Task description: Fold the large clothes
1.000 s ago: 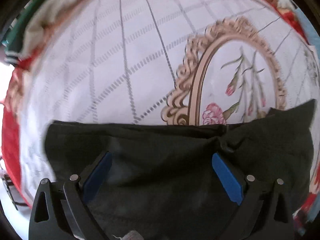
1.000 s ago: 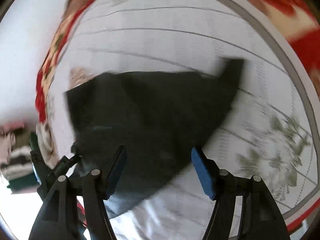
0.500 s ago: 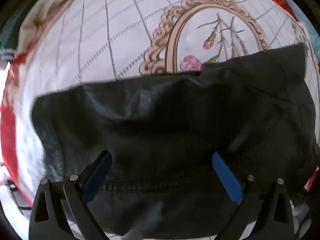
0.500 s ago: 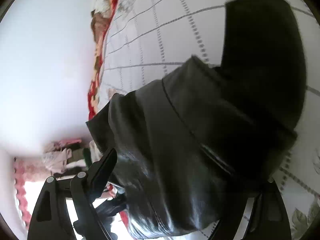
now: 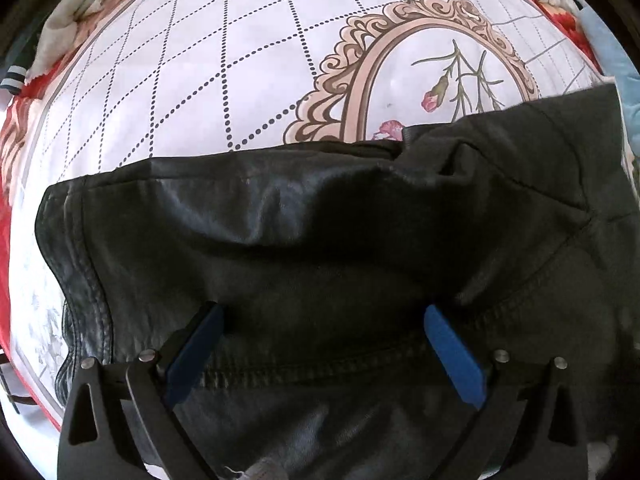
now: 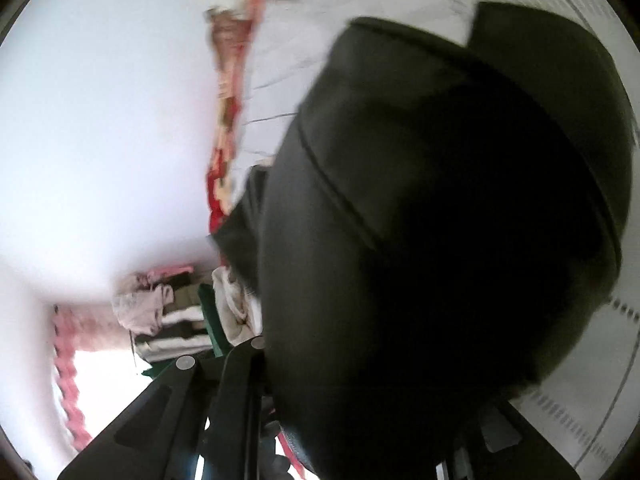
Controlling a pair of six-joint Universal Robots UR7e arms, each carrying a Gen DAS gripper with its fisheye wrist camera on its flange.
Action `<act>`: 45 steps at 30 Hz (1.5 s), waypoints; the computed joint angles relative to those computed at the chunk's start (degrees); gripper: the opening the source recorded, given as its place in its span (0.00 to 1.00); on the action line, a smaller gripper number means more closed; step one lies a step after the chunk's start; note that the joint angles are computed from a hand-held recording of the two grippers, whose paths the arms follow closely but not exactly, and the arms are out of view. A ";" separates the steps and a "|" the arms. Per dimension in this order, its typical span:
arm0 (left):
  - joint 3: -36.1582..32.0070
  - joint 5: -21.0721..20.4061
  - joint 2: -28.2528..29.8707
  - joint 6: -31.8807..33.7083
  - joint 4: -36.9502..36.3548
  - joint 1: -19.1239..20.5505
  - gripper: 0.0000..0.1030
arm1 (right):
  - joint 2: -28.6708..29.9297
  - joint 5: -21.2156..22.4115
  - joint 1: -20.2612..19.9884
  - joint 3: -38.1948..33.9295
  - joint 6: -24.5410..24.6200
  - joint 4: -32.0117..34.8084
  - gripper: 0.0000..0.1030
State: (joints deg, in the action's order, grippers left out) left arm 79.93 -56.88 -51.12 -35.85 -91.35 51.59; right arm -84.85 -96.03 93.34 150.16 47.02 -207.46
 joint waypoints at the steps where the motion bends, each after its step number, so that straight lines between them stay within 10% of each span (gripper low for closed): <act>1: 0.09 -0.11 -0.20 0.20 -0.42 0.27 1.00 | 0.07 -2.59 3.00 -2.07 -0.63 2.55 0.16; 13: -2.86 -4.74 -4.56 -1.57 -0.13 5.43 1.00 | 10.68 -17.98 21.77 -28.13 -8.05 33.29 0.17; 20: -5.48 2.96 -16.92 -9.15 7.53 6.91 1.00 | 26.26 -26.50 30.68 -49.14 -12.61 56.60 0.17; 28: -6.72 11.98 -28.49 -19.39 20.99 7.60 1.00 | 50.08 -19.57 33.72 -73.24 -15.71 79.84 0.24; 30: -6.63 13.04 -29.59 -22.21 23.04 7.76 1.00 | 54.93 -13.30 32.48 -78.11 -14.94 85.41 0.43; 35: -8.57 14.05 -31.29 -24.39 27.13 8.93 1.00 | 56.61 -2.73 31.20 -79.38 -15.23 83.88 0.73; 38: -8.85 14.02 -31.15 -23.30 26.42 7.58 1.00 | 52.99 0.29 30.58 -77.48 -15.79 81.63 0.74; 45: -5.93 12.37 -29.14 -15.46 17.33 4.66 1.00 | 43.40 -12.43 26.22 -71.98 -7.74 76.54 0.72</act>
State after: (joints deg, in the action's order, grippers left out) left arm 73.99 -44.51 -80.26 -51.31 -74.02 56.24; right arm -41.45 -108.46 119.56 78.19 39.28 -130.92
